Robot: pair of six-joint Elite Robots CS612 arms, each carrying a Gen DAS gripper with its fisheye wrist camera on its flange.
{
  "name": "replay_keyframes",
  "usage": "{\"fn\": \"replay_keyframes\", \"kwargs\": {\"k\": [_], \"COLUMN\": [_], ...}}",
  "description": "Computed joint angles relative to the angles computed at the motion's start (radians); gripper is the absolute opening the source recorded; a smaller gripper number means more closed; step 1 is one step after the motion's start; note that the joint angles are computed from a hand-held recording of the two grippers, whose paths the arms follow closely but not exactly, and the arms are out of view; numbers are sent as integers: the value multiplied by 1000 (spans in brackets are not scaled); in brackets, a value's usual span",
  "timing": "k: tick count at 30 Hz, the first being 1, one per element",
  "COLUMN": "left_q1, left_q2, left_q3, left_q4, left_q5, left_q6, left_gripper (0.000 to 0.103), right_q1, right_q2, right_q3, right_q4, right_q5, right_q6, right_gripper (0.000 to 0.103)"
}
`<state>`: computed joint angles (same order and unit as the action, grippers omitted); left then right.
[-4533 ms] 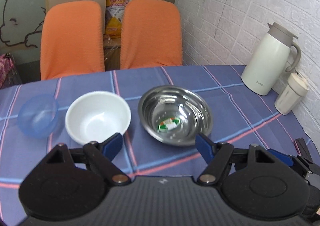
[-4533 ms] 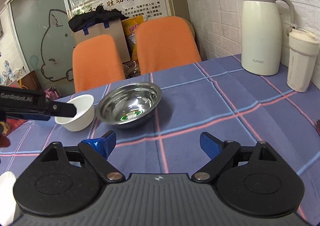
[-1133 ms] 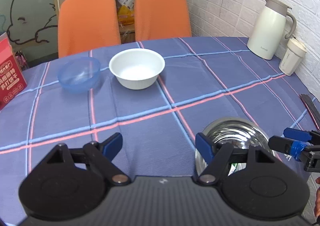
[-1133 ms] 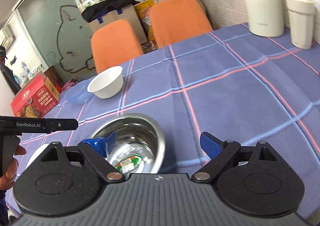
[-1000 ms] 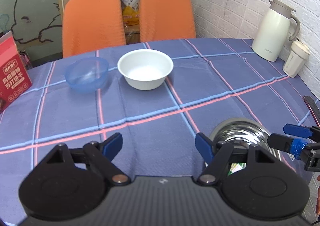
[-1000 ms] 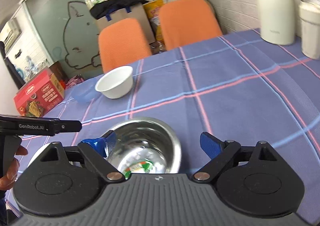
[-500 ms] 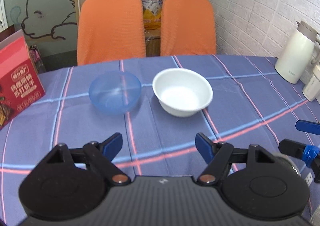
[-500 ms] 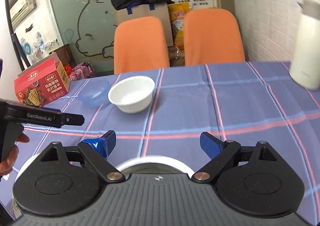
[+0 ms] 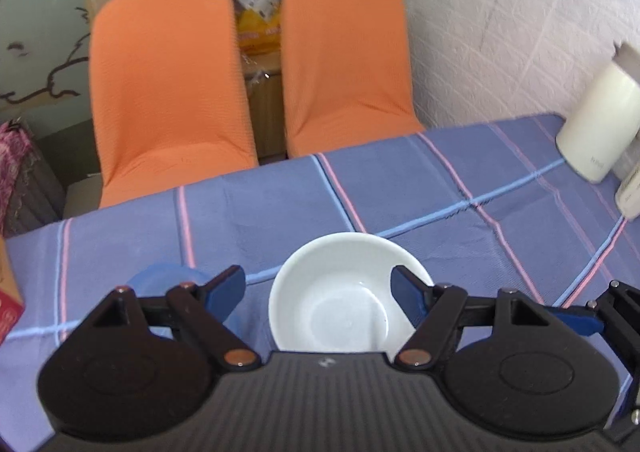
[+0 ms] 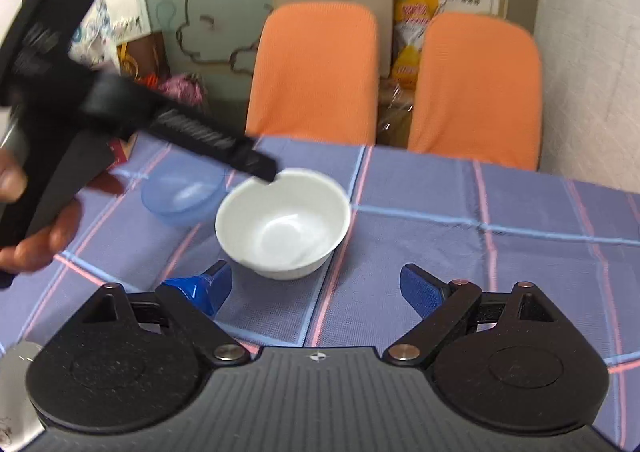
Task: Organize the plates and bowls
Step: 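Move both tools to the white ceramic bowl and grip its rim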
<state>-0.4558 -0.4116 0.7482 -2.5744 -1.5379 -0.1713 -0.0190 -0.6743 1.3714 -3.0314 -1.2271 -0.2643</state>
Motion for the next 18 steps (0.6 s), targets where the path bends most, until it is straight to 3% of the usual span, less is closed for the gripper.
{"fn": "replay_keyframes", "kwargs": {"k": [4, 9, 14, 18], "left_q1": [1, 7, -1, 7], "left_q2": [57, 101, 136, 156], "left_q3": [-103, -176, -233, -266], "left_q4": [84, 128, 164, 193], "left_q5": [20, 0, 57, 1], "left_q6": [58, 50, 80, 53], "left_gripper": [74, 74, 74, 74], "right_q1": [-1, 6, 12, 15], "right_q2": [11, 29, 42, 56], "right_q3": [-21, -52, -75, -101], "right_q4": [77, 108, 151, 164], "right_q5": [11, -7, -17, -22], "right_q6": [-35, -55, -83, -77], "right_gripper": [78, 78, 78, 78]}}
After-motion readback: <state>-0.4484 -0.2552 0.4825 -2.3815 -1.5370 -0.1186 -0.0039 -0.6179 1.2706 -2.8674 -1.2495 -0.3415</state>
